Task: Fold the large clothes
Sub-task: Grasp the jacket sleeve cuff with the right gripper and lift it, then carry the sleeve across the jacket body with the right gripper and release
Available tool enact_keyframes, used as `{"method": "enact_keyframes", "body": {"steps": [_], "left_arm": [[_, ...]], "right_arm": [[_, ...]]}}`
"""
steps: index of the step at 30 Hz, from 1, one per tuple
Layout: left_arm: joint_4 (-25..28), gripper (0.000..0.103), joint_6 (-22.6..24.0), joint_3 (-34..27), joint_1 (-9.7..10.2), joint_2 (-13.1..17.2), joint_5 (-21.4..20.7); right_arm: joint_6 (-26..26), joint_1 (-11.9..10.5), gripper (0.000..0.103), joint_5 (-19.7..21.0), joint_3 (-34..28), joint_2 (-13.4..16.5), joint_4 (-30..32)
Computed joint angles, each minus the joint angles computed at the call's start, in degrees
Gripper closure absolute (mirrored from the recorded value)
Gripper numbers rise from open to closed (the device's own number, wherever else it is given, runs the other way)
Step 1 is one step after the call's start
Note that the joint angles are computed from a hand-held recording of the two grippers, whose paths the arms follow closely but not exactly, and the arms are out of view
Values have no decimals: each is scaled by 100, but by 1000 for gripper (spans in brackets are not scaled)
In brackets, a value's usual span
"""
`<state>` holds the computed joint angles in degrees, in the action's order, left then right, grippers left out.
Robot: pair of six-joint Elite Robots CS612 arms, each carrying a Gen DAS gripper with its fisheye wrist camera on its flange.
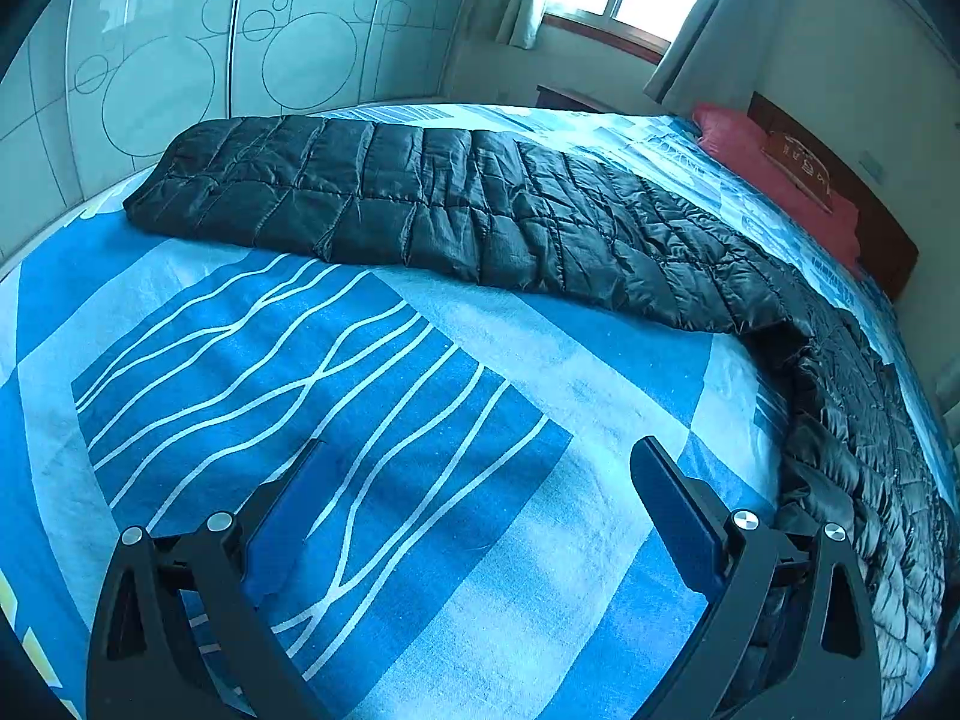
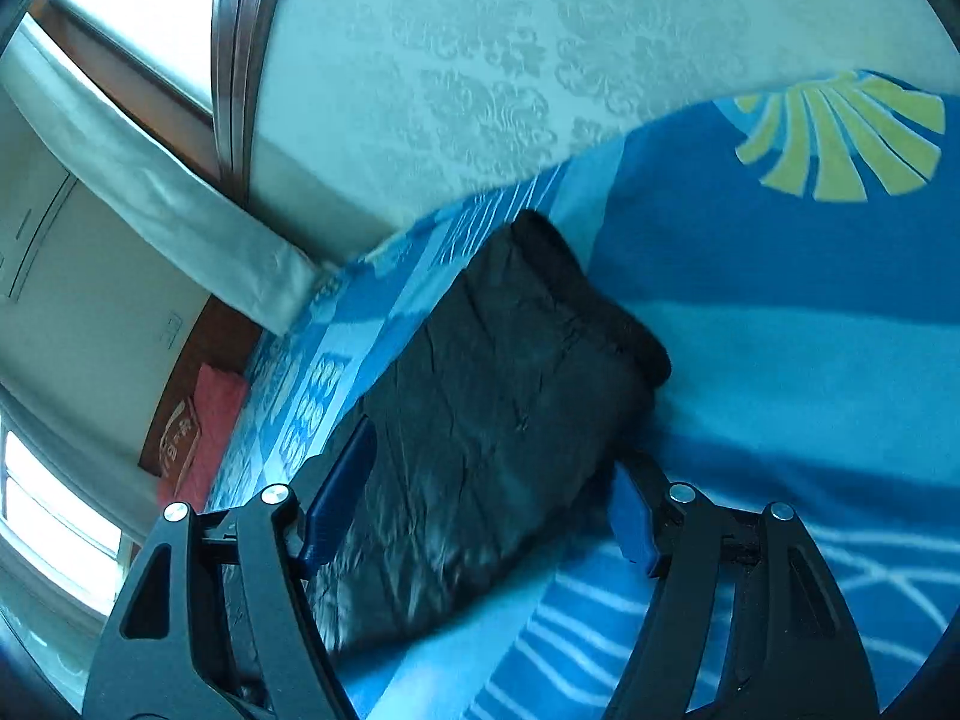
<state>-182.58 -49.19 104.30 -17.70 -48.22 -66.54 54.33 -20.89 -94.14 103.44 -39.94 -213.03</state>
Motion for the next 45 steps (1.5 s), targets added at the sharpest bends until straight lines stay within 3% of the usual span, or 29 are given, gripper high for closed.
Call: {"method": "enact_keyframes", "body": {"steps": [1,2,6,12,18,23,32,40,43,45], "left_arm": [[58,5,13,-7,-5,-7,24],[119,5,16,-29,-15,-3,46],[262,5,38,-86,-31,12,105],[297,5,60,-120,-28,35,133],[240,5,58,-126,-26,58,135],[179,5,81,-111,-31,73,177],[234,5,119,-133,-64,93,291],[35,5,110,-94,-57,112,264],[36,5,113,-94,-57,113,269],[33,5,109,-93,-59,113,267]], "right_arm": [[9,-37,66,86,-75,17,186],[52,-83,92,268,-140,57,251],[-261,42,97,-29,-197,-41,405],[-1235,494,97,-92,-427,-245,212],[-2411,1251,97,160,-1172,-209,551],[-3150,1864,97,389,-2019,83,1267],[-3721,2760,97,1001,-3564,823,2548],[-4222,3219,97,1286,-4651,1415,3960],[-4411,3301,86,1405,-4876,1539,4591],[-4578,3306,60,1677,-4834,1519,4869]]}}
